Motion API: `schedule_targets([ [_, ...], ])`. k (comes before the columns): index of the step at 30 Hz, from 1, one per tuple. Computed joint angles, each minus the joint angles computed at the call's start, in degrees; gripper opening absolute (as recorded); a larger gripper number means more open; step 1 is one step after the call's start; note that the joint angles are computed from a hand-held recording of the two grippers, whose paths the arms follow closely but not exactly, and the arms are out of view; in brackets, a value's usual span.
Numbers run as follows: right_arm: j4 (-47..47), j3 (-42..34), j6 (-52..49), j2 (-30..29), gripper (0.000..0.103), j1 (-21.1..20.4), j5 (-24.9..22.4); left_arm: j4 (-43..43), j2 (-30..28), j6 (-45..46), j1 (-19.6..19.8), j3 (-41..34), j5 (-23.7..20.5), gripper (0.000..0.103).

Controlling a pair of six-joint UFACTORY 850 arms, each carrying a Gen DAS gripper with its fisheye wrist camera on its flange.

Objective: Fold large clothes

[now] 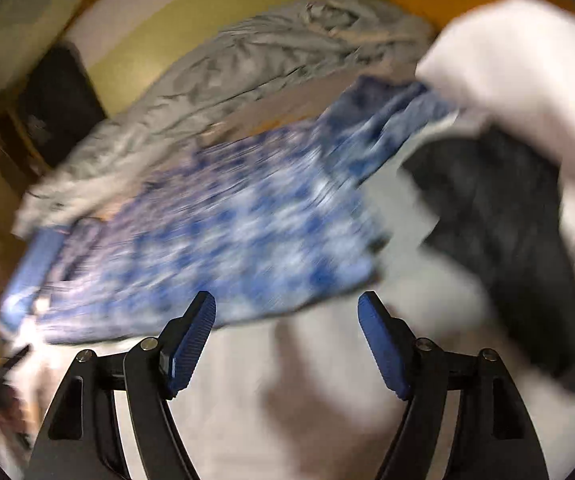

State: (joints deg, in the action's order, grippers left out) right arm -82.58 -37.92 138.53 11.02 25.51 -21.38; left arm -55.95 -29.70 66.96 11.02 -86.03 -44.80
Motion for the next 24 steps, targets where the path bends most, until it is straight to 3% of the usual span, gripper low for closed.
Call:
schedule_targets([
  [2,-3.9,-0.3,4.7,-1.6,0.076,-0.2,2.2,2.4,-3.2,-7.1,-0.4,-3.6,-3.8,0.091],
  [5,2.0,-2.6,1.9,-5.6,0.076,1.4,-4.9,3.7,-7.4,-16.0,-0.6,-8.0,-7.9,0.091],
  [9,-2.2,-4.1,6.7,-8.1,0.076,0.9,-5.9,-4.3,-8.2,-13.6,0.0,-7.8,-8.2,0.091],
  [11,-5.9,-4.5,9.3,-8.8,0.076,-0.4,-4.2,-8.2,-8.6,-12.5,-0.4,-7.3,-3.9,0.086],
  [13,-8.7,-5.1,12.2,-9.6,0.076,-1.8,-3.3,-9.4,-7.8,-11.5,-1.7,-5.7,5.8,0.053],
  [14,-10.0,-5.3,14.1,-10.0,0.076,-2.2,-3.8,-9.0,-7.8,-12.1,-2.3,-5.6,9.1,0.044],
  [16,-11.3,-5.7,15.6,-10.4,0.074,-2.9,-4.6,-10.4,-7.9,-12.3,-2.3,-5.6,10.1,0.012],
  [17,-9.5,-6.2,13.5,-10.7,0.069,-3.0,-5.2,-12.2,-7.6,-10.5,-2.0,-5.1,9.9,0.008],
  [18,-5.3,-7.1,9.1,-11.3,0.037,-2.9,-6.5,-14.4,-6.5,-7.4,-1.9,-3.7,10.5,0.007],
  [19,-0.9,-7.9,4.3,-11.6,0.016,-2.7,-7.8,-15.3,-5.2,-4.9,-2.0,-2.2,11.5,0.007],
  [20,1.0,-8.1,1.5,-11.4,0.007,-2.6,-7.9,-16.1,-3.5,-2.5,-2.1,-0.5,12.9,0.006],
  [24,5.8,-7.6,-5.8,-8.3,0.006,1.7,-15.0,-21.2,1.6,5.7,-0.1,5.1,11.7,0.006],
])
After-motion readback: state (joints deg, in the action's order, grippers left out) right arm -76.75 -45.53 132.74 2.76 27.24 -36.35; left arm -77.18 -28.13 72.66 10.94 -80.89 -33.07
